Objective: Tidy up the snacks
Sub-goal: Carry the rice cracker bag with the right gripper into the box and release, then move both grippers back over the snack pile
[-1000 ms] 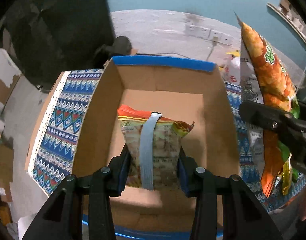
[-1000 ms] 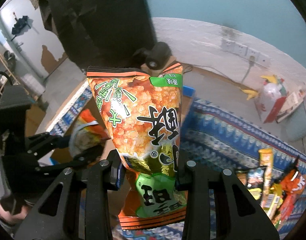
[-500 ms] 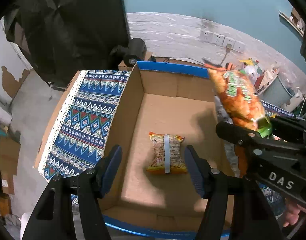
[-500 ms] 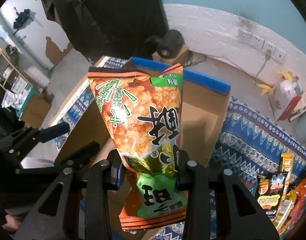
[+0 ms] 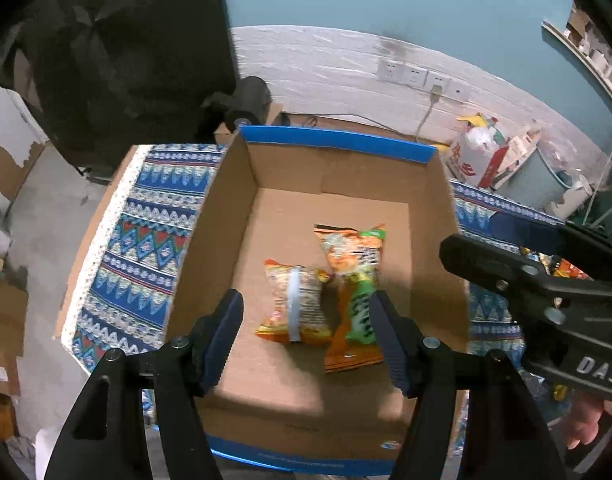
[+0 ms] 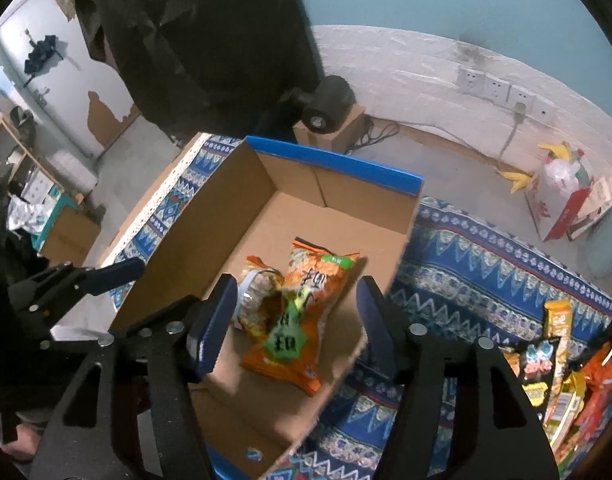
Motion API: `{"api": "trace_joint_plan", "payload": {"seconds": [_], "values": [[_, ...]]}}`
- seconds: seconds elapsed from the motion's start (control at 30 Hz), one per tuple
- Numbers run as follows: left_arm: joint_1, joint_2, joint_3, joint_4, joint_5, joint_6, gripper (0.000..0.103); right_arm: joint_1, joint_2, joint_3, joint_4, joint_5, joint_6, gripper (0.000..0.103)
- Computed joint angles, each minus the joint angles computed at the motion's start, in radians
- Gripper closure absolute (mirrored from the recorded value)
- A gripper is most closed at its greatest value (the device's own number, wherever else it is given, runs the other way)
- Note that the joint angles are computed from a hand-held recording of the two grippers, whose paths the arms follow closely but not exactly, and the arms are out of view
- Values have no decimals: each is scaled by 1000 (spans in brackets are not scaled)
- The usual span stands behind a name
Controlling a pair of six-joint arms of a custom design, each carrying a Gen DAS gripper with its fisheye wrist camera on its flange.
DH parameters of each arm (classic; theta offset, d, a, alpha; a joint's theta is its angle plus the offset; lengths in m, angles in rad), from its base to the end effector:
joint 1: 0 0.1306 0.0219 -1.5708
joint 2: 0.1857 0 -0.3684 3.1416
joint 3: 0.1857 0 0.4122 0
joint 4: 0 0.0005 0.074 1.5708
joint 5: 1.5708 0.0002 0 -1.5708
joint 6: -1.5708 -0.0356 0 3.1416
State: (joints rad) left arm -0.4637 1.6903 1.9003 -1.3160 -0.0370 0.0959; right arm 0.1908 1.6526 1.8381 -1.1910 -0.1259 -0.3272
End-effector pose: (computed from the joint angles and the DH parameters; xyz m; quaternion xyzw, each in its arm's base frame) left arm 0.5233 -0.2608 0.4699 0.1737 0.9573 -0.0463 0.2263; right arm 0.5715 0.1144 0.4695 0.0478 0.9574 0.1297 0.2536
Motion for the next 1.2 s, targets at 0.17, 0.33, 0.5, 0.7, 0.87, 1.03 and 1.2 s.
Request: {"api": "trace_joint_plan", "payload": {"seconds": [0.17, 0.33, 0.5, 0.7, 0.87, 1.03, 1.2], "values": [[-24, 13, 15, -18, 14, 8, 36, -18, -58, -56, 0, 25, 11, 35], [-53, 30, 42, -43, 48, 18, 36, -53, -129, -132, -13, 62, 27, 35], [-94, 44, 65, -56, 42, 19, 33, -93, -201, -202, -24, 93, 47, 35], [-151, 65, 87, -74, 21, 17, 31, -150, -287, -282, -36, 104, 62, 33], [-203, 94, 117, -98, -2, -11, 29, -214, -351, -352, -50, 115, 72, 31], [-241, 119, 144, -122, -7, -19, 29, -277, -405, -409, -70, 128, 88, 30], [-268, 140, 165, -144, 21, -10, 29, -335, -455, -469, -87, 130, 109, 30]]}}
